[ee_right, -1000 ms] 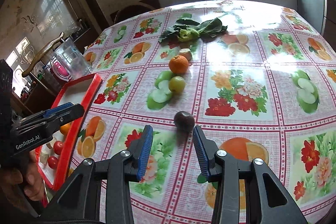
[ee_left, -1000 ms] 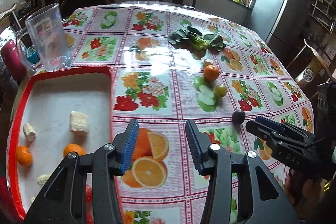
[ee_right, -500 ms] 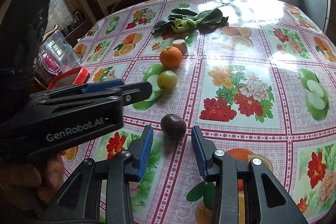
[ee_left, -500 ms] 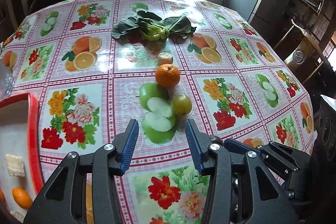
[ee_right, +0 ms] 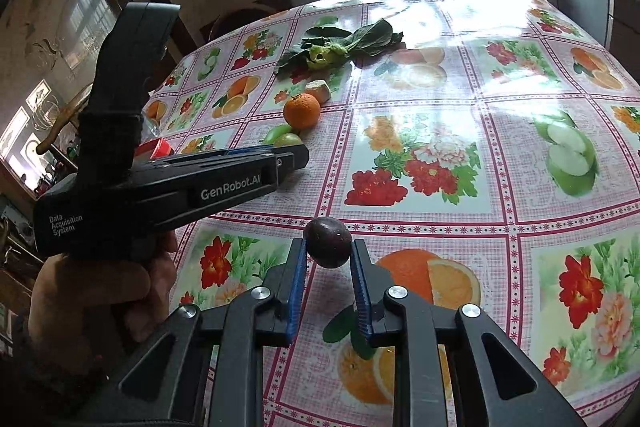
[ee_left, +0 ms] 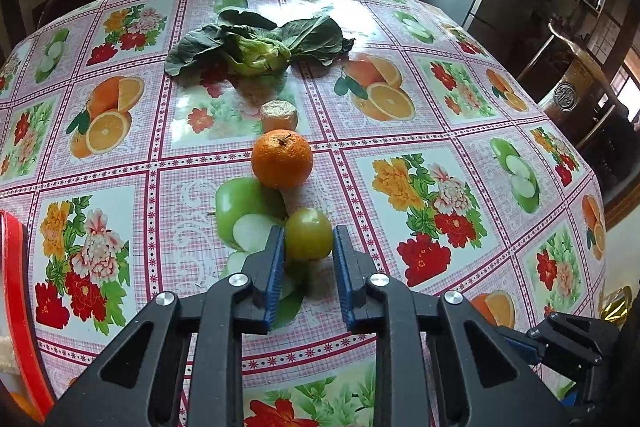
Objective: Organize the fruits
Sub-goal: 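Grasp the green lime with the left tool while the right tool grasps the dark plum, then carry the lime and plum into the white tray and open both tools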
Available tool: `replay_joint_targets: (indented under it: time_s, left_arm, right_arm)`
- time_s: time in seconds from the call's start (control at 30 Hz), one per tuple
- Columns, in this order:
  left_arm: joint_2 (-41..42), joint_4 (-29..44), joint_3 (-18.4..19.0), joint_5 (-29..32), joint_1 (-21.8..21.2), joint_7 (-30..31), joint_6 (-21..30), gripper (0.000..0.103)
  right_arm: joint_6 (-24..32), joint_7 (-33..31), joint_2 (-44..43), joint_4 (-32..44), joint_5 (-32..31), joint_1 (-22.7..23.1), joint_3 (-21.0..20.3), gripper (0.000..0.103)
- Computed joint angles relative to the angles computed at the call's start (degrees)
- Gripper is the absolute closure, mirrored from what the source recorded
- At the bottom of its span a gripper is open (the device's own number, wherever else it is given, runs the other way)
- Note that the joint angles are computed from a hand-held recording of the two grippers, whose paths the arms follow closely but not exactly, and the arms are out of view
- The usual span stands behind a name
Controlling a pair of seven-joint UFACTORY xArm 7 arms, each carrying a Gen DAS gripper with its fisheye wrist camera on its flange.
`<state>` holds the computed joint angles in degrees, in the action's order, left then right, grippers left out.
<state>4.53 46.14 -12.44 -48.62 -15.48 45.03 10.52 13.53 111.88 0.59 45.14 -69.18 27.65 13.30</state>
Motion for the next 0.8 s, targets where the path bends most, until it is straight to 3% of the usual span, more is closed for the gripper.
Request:
replay_joint_targets:
  time_s: [0.2, 0.43, 0.8]
  left_arm:
    - [-4.58, -5.03, 0.94, -2.40, -1.21, 1.91, -1.29, 0.082]
    - [-12.22, -11.40, 6.38, -7.03, -5.14, 5.21, 0.40, 0.082]
    - [-21.85, -19.68, 13.42, -1.22, -8.66, 0.56, 0.30, 0.082]
  right_arm:
    - [0.44, 1.24, -1.38, -0.76, -0.55, -0.11, 0.67, 0.081]
    - [2.00, 1.35, -1.67, 0.33, -0.46, 0.66, 2.01, 0.081]
    - [4.68, -0.12, -0.59, 3.87, 0.18, 3.42, 3.08, 0.081]
